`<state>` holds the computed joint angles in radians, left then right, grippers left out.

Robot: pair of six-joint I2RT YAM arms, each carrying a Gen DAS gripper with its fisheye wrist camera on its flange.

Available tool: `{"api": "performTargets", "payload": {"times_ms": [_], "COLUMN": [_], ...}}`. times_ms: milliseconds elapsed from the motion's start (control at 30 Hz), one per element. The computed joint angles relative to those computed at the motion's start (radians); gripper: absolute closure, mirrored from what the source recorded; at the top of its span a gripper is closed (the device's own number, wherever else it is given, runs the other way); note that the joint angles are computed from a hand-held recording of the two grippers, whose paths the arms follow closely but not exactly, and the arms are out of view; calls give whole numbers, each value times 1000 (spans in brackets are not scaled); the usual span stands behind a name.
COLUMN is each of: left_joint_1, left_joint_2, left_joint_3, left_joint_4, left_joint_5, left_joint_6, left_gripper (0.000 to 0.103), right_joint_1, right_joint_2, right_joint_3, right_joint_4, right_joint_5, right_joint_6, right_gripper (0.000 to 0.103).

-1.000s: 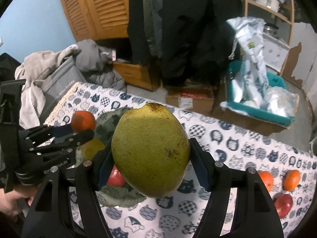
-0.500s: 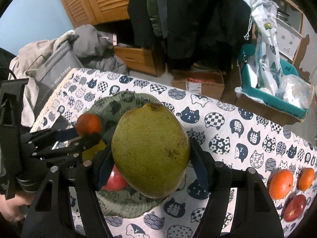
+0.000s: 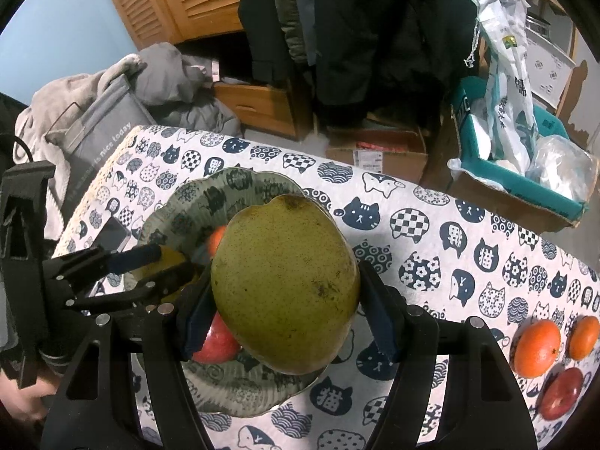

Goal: Organize fruits
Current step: 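Open the left tool to drop the orange into the bowl, then lower the green pear into the bowl and open the right tool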

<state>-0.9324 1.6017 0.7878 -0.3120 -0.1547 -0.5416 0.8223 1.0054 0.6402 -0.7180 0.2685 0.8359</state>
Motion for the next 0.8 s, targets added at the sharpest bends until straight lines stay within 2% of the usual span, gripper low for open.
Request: {"api": "performTargets", "payload": {"times_ms": [67, 133, 167, 400, 800], "left_joint_1": [-2, -6, -7, 15, 58], "left_joint_2": [0, -15, -25, -131, -284], "left_joint_3": [3, 2, -1, -56, -157], "left_joint_4": [-6, -27, -35, -83, -149], "left_joint_5": [-4, -19, -28, -61, -55], "left_joint_6": [-5, -16, -20, -68, -101], "left_gripper": [54, 43, 41, 32, 32], "right_joint_1": [-1, -8, -13, -11, 22], "right_joint_2": [2, 7, 12, 92, 246], "right_joint_3": [-1, -3, -4, -2, 5], "right_joint_4": [3, 10, 17, 72, 150], "right_joint_5": [-2, -8, -12, -44, -78], "right_joint_6": [1, -6, -11, -17, 11], "right_gripper": [33, 33, 33, 33, 32]}}
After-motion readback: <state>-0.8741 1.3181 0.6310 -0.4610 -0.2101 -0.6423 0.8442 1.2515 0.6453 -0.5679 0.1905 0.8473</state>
